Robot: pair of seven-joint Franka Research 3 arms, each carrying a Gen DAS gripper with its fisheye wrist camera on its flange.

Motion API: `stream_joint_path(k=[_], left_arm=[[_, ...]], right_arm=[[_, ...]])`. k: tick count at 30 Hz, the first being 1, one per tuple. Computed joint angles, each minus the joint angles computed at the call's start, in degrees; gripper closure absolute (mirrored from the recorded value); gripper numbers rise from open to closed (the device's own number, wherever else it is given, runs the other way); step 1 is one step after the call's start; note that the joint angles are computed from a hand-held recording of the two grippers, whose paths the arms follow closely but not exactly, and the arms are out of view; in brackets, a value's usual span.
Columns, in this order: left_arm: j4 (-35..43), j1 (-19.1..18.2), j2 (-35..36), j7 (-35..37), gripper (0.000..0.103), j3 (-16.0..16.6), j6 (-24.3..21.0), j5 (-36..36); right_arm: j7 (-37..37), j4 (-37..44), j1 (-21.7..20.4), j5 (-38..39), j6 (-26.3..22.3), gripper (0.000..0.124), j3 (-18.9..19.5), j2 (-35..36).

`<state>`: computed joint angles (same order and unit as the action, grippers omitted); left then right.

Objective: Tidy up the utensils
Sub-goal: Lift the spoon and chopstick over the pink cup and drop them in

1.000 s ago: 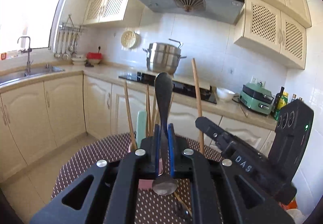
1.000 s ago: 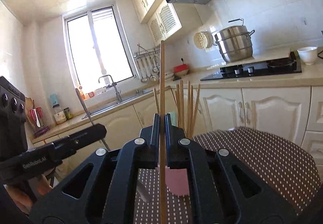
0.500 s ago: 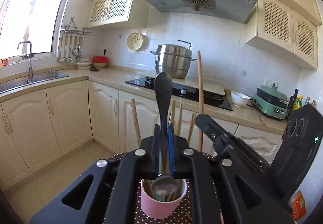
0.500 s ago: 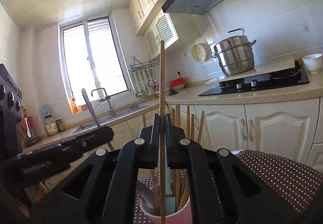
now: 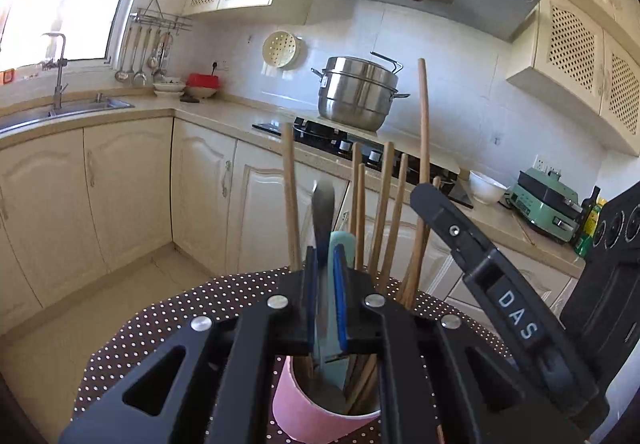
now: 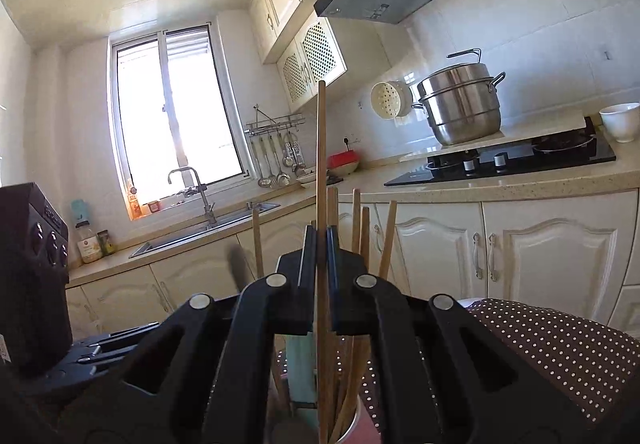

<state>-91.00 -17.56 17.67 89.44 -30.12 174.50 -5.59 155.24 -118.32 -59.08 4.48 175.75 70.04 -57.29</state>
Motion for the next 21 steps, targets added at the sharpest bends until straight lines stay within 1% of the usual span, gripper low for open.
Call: stream_joint_path(k=[1,2,4,5,6,7,8,10,11,13,15,16,17,18,21], left_arm=[[-0.56,0.08,0.03,-0.28,0.092,0.03,1.20,-0.26],[-1.25,0.40,-0.04,-0.56,0.080,-0.19,2.43,-0.47],[-2.98,0.22,-0.42,-2.71,0.067,0.53,5.66,0.30],[-3.72,0.21,-0.51,-3.10,0.066,0.64,7.13,0.31],[-4.34,-1.22,-0.77,-5.63,0.066,2.75,8.19,2.22],[-4.54,-3.67,-1.04,-7.85,0.065,5.91,8.67,3.79],[-4.50,-6.69,-1.15,-10.16,0.061,9.71,8.91,5.74],[-4.32,-10.55,-1.28,-13.66,0.057,14.63,8.71,8.89],[-4.39,-11.57,-1.30,-14.87,0.057,15.98,8.71,10.23],[-4.11,-11.88,-1.13,-16.61,0.055,16.67,8.58,11.99],[-3.90,-13.82,-1.17,-19.23,0.052,19.27,8.43,14.51],[-3.82,-15.42,-1.28,-20.92,0.050,21.36,8.45,16.13],[-3.74,-16.38,-1.34,-22.21,0.048,22.67,8.41,17.50],[-3.72,-16.73,-1.47,-23.07,0.048,23.23,8.23,18.67],[-3.69,-16.29,-1.87,-25.08,0.046,23.04,7.36,21.21]], right_arm=[[-0.01,-0.13,0.21,-0.03,-0.16,0.118,0.03,-0.04],[-0.04,-0.07,0.27,-0.09,-0.44,0.118,0.10,0.00],[-0.24,-0.33,0.69,-0.25,-0.64,0.118,0.18,0.21],[-0.48,-0.40,0.93,-0.40,-0.77,0.118,0.26,0.57],[-0.62,-0.57,1.23,-0.52,-0.85,0.118,0.26,0.59],[-0.77,-0.68,1.47,-0.66,-1.00,0.118,0.27,0.62],[-1.01,-0.78,1.84,-0.82,-1.24,0.118,0.26,0.85],[-1.43,-0.87,2.41,-1.16,-1.74,0.118,0.27,1.15],[-1.76,-0.90,2.75,-1.42,-2.10,0.118,0.25,1.27],[-2.09,-1.12,3.38,-1.67,-2.53,0.118,0.18,1.53],[-2.34,-1.20,3.94,-1.94,-3.16,0.118,0.12,1.73],[-2.46,-1.17,4.13,-2.07,-3.42,0.118,0.06,1.89],[-2.62,-1.21,4.50,-2.19,-3.69,0.118,0.04,2.18],[-2.70,-1.29,4.79,-2.31,-3.83,0.118,0.03,2.29],[-3.13,-1.38,5.60,-2.78,-4.70,0.118,0.07,2.88]])
